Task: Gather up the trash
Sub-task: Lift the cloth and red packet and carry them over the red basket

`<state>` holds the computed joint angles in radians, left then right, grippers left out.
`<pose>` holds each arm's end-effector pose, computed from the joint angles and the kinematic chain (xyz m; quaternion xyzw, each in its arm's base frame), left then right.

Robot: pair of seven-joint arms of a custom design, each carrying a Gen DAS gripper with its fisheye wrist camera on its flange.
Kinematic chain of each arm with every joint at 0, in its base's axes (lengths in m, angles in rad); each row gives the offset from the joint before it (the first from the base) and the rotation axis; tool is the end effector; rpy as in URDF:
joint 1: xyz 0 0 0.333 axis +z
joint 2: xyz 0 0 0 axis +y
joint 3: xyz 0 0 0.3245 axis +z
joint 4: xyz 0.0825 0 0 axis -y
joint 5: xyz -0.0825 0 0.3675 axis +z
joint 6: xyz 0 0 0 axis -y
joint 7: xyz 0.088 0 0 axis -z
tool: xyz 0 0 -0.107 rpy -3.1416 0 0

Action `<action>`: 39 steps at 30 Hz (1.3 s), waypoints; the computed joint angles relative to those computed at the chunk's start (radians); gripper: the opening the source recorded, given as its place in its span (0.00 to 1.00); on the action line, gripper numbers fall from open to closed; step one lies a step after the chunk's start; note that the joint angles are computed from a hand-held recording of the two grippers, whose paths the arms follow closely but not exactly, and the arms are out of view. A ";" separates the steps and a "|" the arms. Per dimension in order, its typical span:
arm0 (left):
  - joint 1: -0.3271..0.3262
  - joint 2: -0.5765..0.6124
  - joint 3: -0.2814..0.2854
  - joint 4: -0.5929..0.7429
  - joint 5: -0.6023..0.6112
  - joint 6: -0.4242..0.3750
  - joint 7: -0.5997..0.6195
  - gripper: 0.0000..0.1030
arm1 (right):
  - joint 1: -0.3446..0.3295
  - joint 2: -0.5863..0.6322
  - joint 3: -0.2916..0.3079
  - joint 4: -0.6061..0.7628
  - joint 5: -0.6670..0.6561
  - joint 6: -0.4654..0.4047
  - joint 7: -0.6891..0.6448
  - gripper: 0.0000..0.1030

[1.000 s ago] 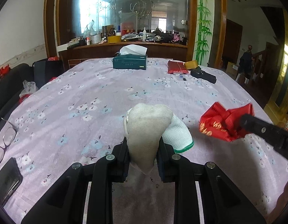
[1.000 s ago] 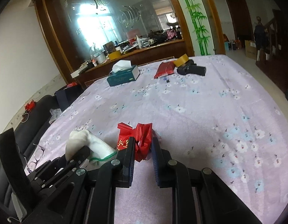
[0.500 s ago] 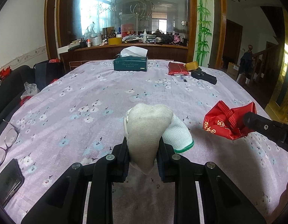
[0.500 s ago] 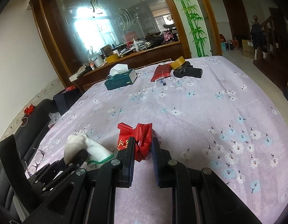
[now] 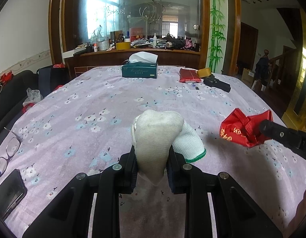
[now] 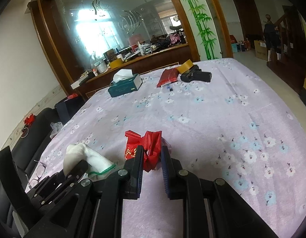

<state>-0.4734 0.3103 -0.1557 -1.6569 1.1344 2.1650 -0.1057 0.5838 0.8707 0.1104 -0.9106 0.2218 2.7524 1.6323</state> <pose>0.5648 -0.3519 0.4849 -0.7575 0.4610 -0.2460 0.3912 0.6603 0.4787 0.4953 -0.7292 0.4900 -0.0802 0.4708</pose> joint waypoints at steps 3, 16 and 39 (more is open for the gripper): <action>-0.005 -0.007 0.001 -0.007 0.017 -0.003 -0.012 0.22 | 0.026 -0.018 -0.050 -0.037 -0.034 0.047 0.042 0.18; 0.003 -0.025 -0.010 -0.028 0.058 0.018 -0.035 0.22 | 0.001 -0.180 -0.063 -0.280 -0.047 0.174 0.150 0.18; 0.006 -0.013 -0.008 -0.022 0.034 0.040 -0.026 0.23 | -0.359 -0.639 0.262 -0.960 0.288 0.477 -0.140 0.18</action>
<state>-0.4678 0.2969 -0.1635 -1.6790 1.1681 2.2055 -0.1315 0.2248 0.2316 0.3728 -1.8705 0.5101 3.2290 1.4925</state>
